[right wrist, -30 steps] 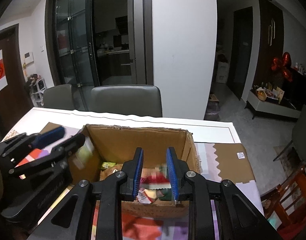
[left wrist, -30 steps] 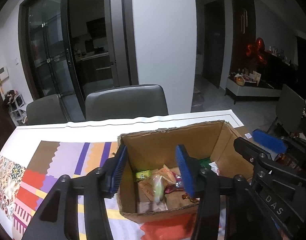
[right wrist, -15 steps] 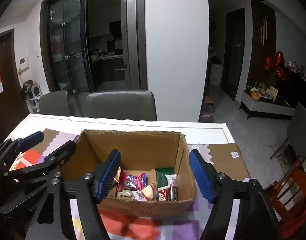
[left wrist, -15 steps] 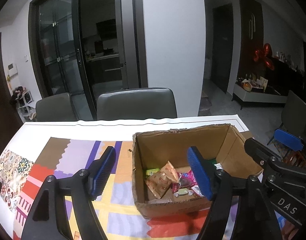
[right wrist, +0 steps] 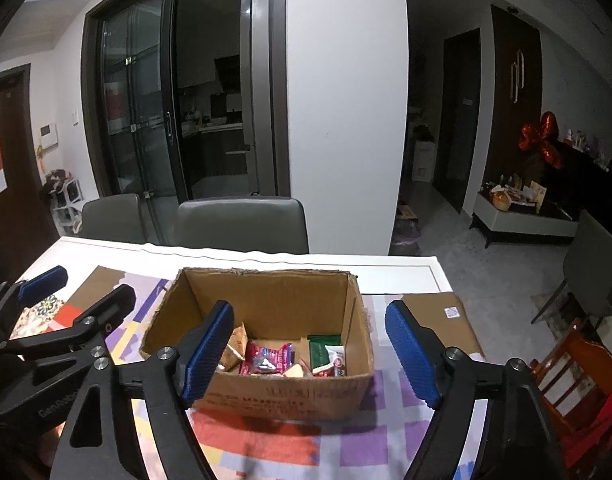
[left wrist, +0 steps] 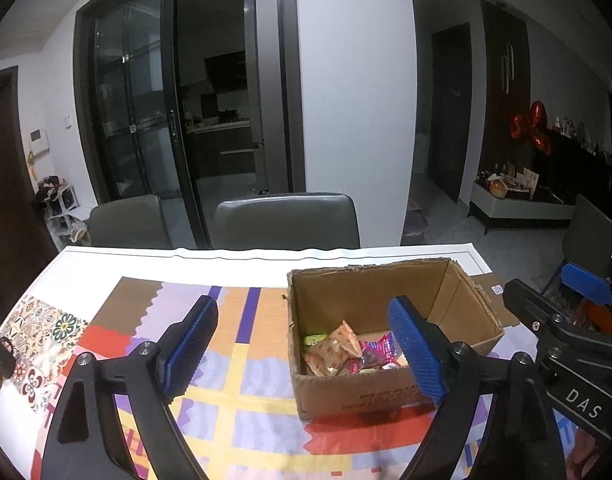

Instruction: Organize snacks

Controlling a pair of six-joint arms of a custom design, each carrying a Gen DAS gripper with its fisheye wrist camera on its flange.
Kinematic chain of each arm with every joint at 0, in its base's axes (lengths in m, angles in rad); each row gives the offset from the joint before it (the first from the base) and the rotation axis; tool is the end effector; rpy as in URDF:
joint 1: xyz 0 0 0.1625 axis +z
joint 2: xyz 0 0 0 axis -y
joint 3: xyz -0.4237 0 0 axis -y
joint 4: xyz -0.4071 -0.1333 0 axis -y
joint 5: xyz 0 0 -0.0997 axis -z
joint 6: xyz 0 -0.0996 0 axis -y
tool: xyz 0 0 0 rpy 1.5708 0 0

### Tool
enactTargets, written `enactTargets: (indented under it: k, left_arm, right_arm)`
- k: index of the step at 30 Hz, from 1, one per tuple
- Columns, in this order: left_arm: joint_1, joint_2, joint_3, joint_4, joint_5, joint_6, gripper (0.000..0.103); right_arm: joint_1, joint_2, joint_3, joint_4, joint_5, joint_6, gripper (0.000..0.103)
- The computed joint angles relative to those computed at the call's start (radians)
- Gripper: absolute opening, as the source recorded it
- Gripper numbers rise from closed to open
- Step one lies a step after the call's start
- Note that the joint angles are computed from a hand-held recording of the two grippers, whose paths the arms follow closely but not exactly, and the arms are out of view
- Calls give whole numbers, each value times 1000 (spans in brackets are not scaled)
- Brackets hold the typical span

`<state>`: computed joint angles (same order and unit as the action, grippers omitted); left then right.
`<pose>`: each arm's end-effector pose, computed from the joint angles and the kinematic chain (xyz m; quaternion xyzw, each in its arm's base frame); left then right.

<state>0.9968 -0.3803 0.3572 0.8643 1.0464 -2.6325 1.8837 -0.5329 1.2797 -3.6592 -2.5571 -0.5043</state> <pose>-0.2717 -0.7575 0.1985 0.3858 0.8208 -0.3522 0.2308 0.2755 -0.6885 0.1858 0.0041 -0.7501 0.5096 0.4215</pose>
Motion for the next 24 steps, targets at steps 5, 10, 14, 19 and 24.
enactTargets:
  k: [5,10,14,19,24]
  left_arm:
    - [-9,-96,156,-75,-8,2,95]
    - [-20,-174,278,-123,-18,-9,99]
    - [-24,-230,362,-154,-19,-9,99]
    - [-28,-297,463,-185,-22,-13,99]
    - [-32,-360,558,-210,-32,-27,99]
  right_arm:
    - [22,-10,28,-32,-21,-10,79]
    - [49,-22,62,-64,-53,-17,80]
    - [69,-27,87,-95,-80,-30,82]
    - [92,-32,124,-134,-108,-35,82]
    - [114,-39,160,-156,-128,-22,82]
